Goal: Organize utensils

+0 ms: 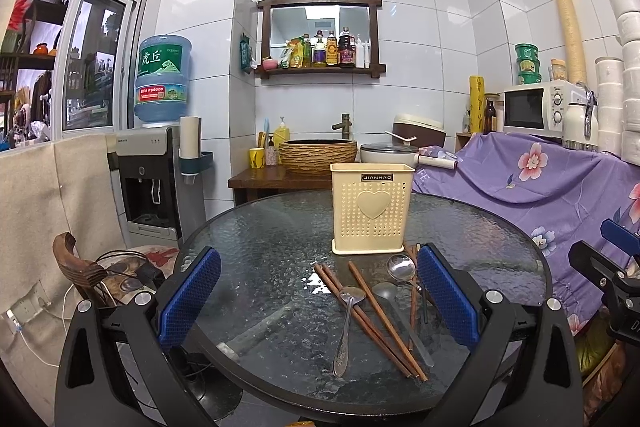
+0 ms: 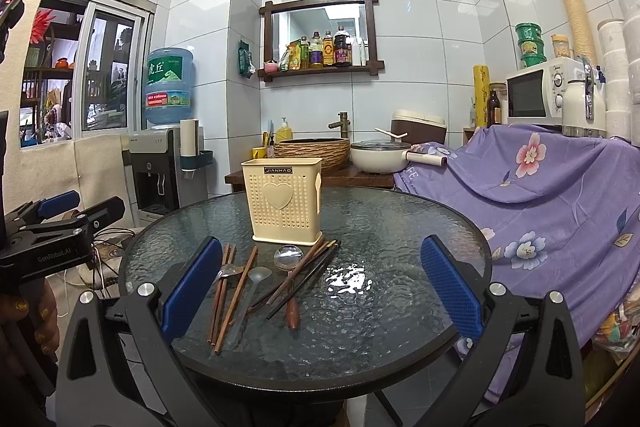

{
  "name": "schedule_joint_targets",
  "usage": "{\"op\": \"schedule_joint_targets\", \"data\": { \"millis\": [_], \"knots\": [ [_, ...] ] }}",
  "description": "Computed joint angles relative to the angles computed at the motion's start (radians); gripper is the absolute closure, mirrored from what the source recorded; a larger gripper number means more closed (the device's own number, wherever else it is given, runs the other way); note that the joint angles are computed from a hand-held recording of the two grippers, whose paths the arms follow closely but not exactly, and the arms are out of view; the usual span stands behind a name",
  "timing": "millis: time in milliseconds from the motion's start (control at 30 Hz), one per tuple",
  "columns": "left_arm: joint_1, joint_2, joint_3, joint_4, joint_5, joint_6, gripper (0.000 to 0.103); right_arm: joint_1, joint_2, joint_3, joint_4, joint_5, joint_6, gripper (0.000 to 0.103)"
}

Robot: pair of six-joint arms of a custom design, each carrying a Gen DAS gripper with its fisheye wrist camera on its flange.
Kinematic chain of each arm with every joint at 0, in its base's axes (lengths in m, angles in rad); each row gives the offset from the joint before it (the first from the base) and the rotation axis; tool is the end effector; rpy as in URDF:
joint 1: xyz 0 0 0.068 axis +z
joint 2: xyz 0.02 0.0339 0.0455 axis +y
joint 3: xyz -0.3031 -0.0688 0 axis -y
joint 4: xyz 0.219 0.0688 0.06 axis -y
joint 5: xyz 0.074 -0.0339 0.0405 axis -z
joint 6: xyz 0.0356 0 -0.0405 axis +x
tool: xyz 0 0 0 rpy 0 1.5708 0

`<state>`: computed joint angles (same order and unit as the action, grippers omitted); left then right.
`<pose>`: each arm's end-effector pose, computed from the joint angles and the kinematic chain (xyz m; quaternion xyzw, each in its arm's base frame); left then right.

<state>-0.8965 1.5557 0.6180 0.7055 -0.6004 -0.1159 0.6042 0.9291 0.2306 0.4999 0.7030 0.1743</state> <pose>0.1992 -0.2171 0.2517 0.1154 0.7626 -0.0845 0.6308 0.1316 0.0629 0.2415 0.0582 0.7562 -0.0208 0.6514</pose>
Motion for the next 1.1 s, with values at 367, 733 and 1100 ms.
{"op": "schedule_joint_targets", "data": {
  "millis": [367,733,1100],
  "knots": [
    [-0.002,0.011,-0.001,0.006,-0.001,-0.003,0.006,-0.004,0.002,0.005,-0.008,-0.006,0.004,0.005],
    [-0.002,0.013,0.003,0.002,0.0,-0.004,0.006,-0.007,0.006,0.004,-0.005,-0.008,0.006,0.005],
    [0.013,0.022,0.035,-0.066,0.027,-0.031,0.006,-0.062,0.051,0.004,0.009,-0.062,0.009,0.005]
  ]
}}
